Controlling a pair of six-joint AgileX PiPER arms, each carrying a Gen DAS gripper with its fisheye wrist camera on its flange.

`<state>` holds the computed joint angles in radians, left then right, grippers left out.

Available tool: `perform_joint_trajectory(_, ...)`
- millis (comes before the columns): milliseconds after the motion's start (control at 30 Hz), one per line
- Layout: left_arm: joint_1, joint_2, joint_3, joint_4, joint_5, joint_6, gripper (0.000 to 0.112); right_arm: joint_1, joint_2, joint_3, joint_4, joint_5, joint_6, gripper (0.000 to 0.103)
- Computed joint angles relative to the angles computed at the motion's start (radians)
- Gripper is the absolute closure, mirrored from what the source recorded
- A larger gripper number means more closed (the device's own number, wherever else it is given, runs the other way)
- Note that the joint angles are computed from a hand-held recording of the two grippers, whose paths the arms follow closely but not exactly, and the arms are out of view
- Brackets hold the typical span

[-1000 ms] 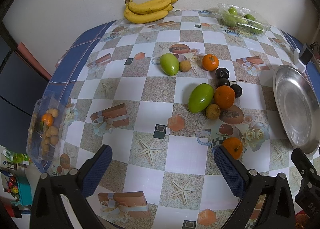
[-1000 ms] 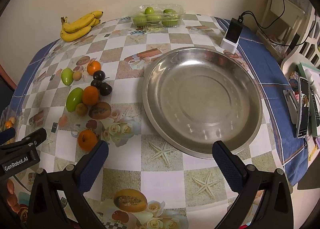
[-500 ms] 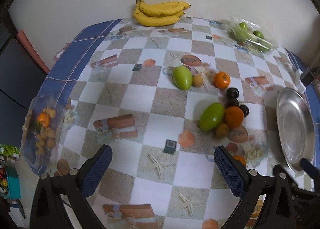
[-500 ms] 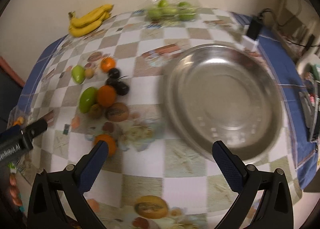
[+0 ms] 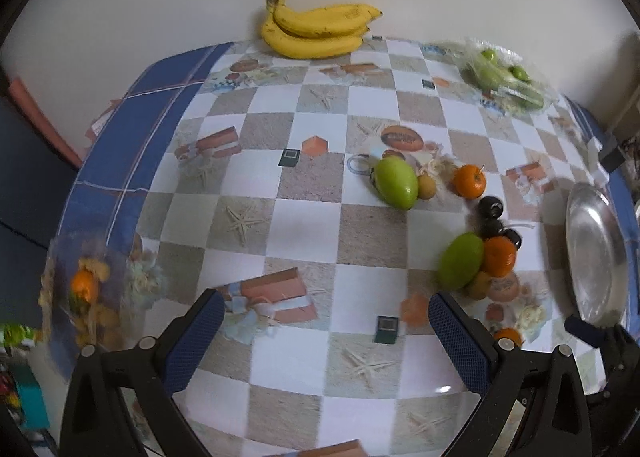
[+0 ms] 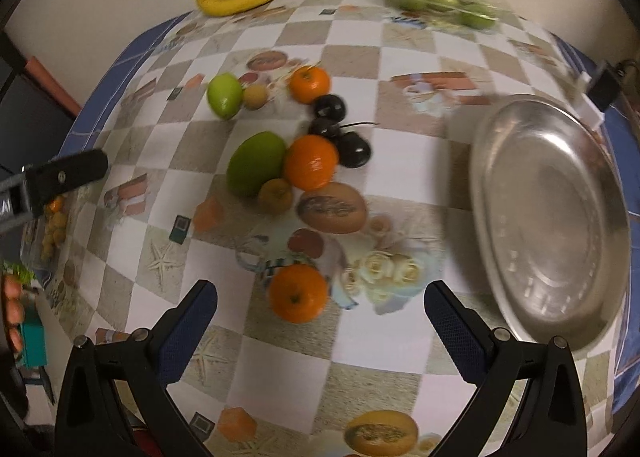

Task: Organize fruits
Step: 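Reach the right gripper to the orange and close on it, then lift the orange with the right gripper while the left gripper grasps the green mango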

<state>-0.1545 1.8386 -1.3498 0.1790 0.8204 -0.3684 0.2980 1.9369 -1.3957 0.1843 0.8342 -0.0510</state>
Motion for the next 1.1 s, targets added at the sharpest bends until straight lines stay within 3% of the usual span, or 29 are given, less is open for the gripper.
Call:
perform_joint_trajectory(200, 0.052, 0.078, -0.066, -0.005, 0.077, 0.074, 0.009, 0.025, 0.053, -0.043, 0.011, 0.031, -0.012, 0.0)
perform_joint_trajectory(367, 0.134, 0.102, -0.076, -0.134, 0.066, 0.179, 0.01, 0.034, 0.084, -0.068, 0.02, 0.041, -0.024, 0.001)
perform_joint_trajectory(533, 0.179, 0.13, -0.108, -0.137, 0.075, 0.189, 0.014, 0.038, 0.116, -0.09, 0.03, 0.06, -0.031, 0.021)
perform_joint_trajectory(667, 0.222, 0.14, -0.119, -0.201, 0.089, 0.235, 0.015, 0.036, 0.132, -0.101, 0.036, 0.07, -0.031, 0.028)
perform_joint_trajectory(833, 0.245, 0.134, -0.117, -0.244, 0.098, 0.293, 0.017, 0.03, 0.141, -0.098, 0.049, 0.078, -0.035, 0.054)
perform_joint_trajectory(1000, 0.264, 0.135, -0.133, -0.247, 0.12, 0.302, 0.02, 0.022, 0.138, -0.095, 0.052, 0.078, -0.03, 0.065)
perform_joint_trajectory(1100, 0.27, 0.136, -0.144, -0.258, 0.132, 0.315, 0.02, 0.003, 0.123, -0.078, 0.07, 0.084, -0.051, 0.065)
